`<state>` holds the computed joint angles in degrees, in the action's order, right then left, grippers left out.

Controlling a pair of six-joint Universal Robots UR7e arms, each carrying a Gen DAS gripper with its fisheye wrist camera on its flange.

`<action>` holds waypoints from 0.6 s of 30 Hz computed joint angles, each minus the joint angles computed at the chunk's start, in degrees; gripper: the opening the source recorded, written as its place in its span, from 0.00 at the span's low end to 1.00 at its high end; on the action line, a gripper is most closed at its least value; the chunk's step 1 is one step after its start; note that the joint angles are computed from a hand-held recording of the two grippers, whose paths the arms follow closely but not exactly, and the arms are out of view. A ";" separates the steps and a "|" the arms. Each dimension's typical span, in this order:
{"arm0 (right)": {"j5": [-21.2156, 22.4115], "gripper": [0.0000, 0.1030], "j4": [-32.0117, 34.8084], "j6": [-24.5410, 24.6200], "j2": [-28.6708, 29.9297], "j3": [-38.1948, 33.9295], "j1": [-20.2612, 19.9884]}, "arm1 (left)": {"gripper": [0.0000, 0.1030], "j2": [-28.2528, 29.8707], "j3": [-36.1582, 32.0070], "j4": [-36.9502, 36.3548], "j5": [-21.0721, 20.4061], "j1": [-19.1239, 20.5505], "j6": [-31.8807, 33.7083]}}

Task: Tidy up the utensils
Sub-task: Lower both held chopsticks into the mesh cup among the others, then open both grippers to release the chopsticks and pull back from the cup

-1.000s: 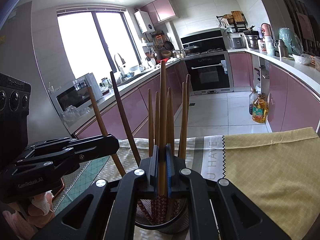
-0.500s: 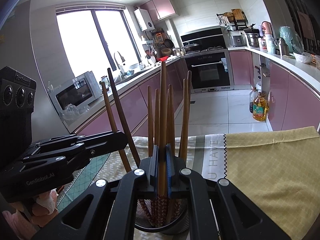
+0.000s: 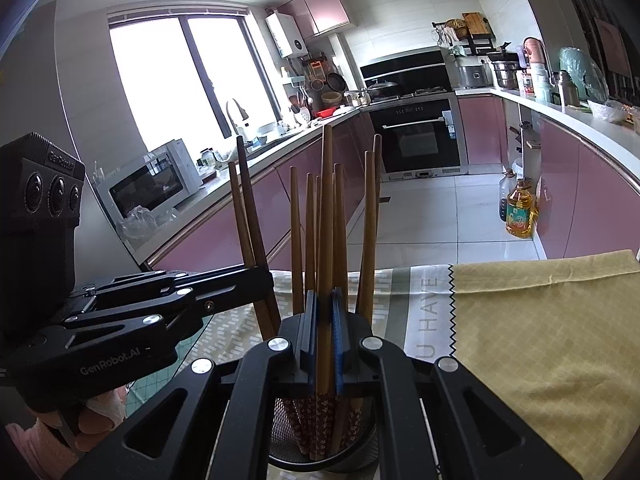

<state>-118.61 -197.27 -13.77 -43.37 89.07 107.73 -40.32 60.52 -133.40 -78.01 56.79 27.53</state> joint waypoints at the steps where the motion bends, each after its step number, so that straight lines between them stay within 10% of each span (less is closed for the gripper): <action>1: 0.01 0.06 -0.01 0.03 -0.04 0.05 -0.04 | 0.09 0.14 -0.06 -0.01 0.15 -0.03 -0.04; 18: -0.22 0.07 1.62 0.04 0.23 -0.86 0.01 | 0.10 1.55 -1.62 1.82 0.54 0.25 -0.24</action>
<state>-118.82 -195.65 -13.74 -43.15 88.20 107.74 -38.77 58.90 -131.58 -77.47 57.04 27.29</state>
